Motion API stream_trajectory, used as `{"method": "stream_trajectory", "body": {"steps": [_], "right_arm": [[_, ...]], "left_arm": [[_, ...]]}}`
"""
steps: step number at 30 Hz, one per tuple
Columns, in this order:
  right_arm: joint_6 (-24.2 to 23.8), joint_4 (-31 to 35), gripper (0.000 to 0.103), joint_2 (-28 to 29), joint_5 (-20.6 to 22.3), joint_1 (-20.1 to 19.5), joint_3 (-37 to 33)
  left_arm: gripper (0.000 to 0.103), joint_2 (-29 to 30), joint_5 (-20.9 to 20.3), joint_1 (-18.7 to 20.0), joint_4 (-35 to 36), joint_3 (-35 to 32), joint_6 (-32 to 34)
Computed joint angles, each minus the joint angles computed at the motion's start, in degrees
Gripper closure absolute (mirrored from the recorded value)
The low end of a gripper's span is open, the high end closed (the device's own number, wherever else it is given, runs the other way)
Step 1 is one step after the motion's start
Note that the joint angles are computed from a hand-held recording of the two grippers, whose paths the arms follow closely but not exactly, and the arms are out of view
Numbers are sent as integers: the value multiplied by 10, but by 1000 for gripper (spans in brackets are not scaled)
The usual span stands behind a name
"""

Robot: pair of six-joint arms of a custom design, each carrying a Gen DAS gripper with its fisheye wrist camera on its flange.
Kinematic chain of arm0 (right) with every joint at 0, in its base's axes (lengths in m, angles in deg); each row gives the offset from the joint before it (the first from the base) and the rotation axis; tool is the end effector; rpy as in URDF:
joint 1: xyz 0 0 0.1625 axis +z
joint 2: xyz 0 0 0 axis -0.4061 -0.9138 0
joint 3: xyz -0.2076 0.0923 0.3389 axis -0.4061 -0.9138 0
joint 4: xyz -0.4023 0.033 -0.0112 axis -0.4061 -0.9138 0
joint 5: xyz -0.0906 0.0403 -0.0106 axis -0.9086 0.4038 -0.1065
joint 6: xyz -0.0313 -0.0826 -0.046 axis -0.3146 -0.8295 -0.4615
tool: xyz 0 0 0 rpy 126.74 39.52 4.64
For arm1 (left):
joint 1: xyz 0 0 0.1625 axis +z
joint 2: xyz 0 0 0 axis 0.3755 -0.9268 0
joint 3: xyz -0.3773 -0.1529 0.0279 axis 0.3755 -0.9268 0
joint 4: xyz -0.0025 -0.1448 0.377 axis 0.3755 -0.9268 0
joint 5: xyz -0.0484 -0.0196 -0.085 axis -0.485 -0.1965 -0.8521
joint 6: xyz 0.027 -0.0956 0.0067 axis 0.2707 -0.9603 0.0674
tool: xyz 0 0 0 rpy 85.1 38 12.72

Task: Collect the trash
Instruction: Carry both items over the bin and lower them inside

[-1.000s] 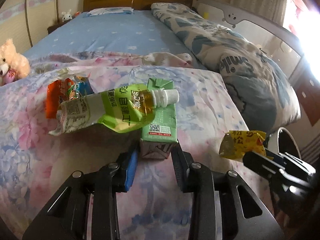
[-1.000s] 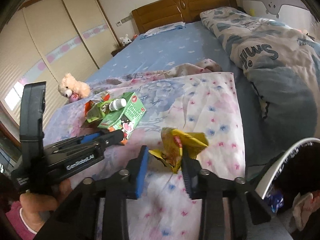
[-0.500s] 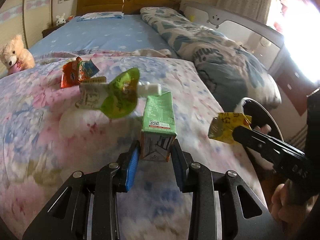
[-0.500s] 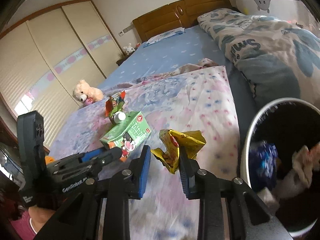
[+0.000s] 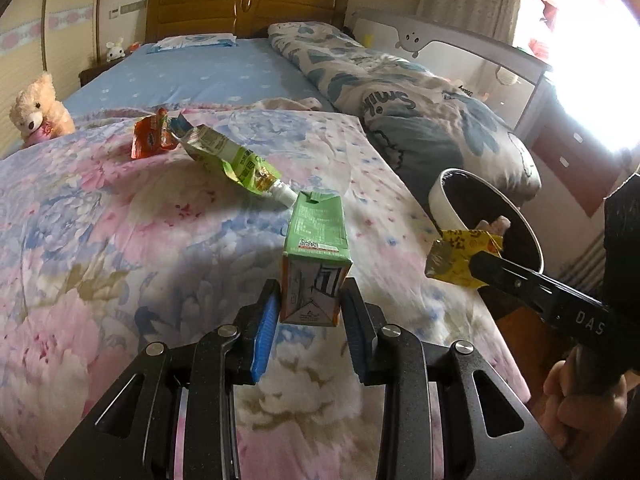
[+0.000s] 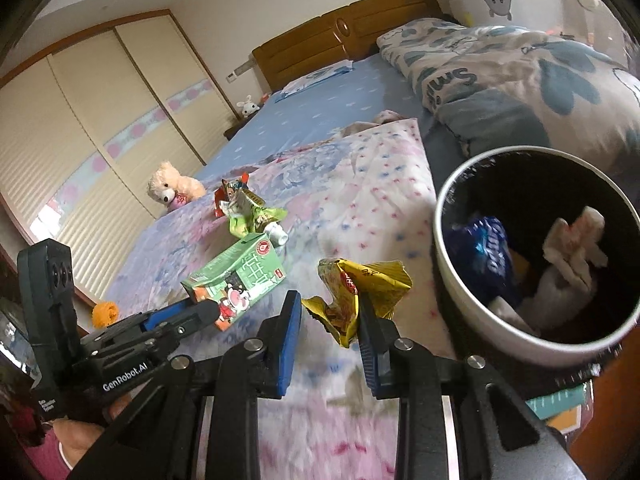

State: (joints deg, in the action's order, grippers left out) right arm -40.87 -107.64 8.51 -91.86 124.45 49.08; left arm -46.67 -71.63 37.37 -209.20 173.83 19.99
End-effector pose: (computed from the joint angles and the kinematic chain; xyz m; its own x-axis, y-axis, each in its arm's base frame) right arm 0.1922 -0.5762 0.1432 -0.9079 0.1329 0.3975 -0.1884 0.7178 -0.6702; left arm -0.1799 -0.6516 0.1626 -0.7343 0.4807 -0.4794 0.6515 0.6975 -0.2985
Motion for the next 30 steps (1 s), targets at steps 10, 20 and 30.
{"method": "stream_trajectory", "body": {"steps": [10, 20, 30], "right_arm": [[10, -29, 75, -20, -3, 3, 39], [14, -41, 75, -24, -4, 2, 49], [18, -62, 75, -45, -16, -2, 67]], "left_arm": [[71, 1, 19, -4, 37, 7, -16], [72, 25, 46, -11, 12, 5, 9], [72, 22, 18, -34, 6, 9, 26]]}}
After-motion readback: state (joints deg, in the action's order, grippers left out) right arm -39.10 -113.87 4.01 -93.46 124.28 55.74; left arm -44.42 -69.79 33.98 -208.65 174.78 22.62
